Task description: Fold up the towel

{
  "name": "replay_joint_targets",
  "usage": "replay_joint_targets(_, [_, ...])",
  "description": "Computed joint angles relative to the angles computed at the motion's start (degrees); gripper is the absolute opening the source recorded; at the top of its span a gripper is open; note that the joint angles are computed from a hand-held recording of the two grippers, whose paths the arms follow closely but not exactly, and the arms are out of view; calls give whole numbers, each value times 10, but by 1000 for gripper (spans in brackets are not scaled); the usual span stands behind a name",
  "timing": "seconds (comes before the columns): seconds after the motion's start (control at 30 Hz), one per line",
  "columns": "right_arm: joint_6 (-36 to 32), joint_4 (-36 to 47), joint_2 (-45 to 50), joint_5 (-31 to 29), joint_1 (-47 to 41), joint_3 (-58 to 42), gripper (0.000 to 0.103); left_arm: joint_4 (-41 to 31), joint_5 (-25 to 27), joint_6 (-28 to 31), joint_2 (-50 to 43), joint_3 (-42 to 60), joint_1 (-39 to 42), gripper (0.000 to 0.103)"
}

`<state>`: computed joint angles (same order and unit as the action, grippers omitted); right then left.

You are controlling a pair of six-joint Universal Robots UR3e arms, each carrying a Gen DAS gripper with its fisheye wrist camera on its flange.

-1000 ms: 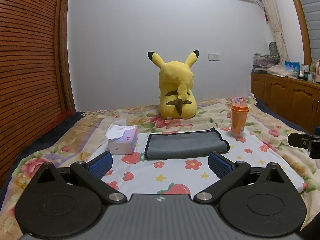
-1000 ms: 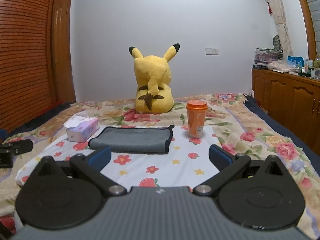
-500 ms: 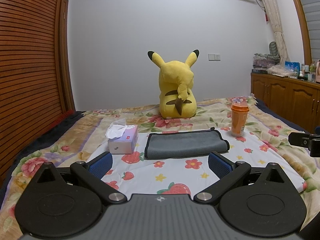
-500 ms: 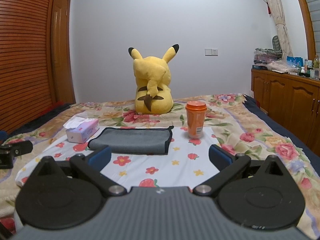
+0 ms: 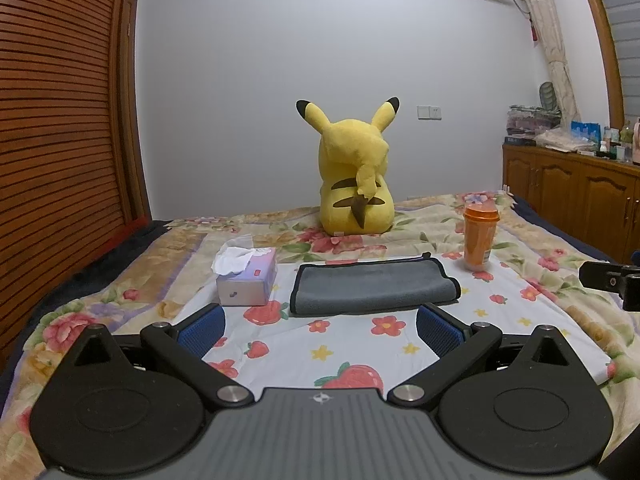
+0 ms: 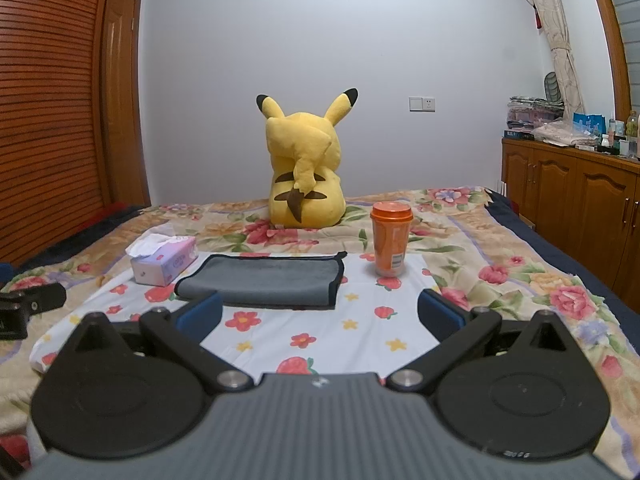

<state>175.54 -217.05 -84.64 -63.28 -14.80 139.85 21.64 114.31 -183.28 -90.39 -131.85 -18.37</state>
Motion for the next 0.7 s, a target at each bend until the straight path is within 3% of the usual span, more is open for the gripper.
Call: replay_joint_targets(0.7, [-2, 2, -2, 2, -2, 1, 103, 7, -4, 1, -1, -6, 3, 103])
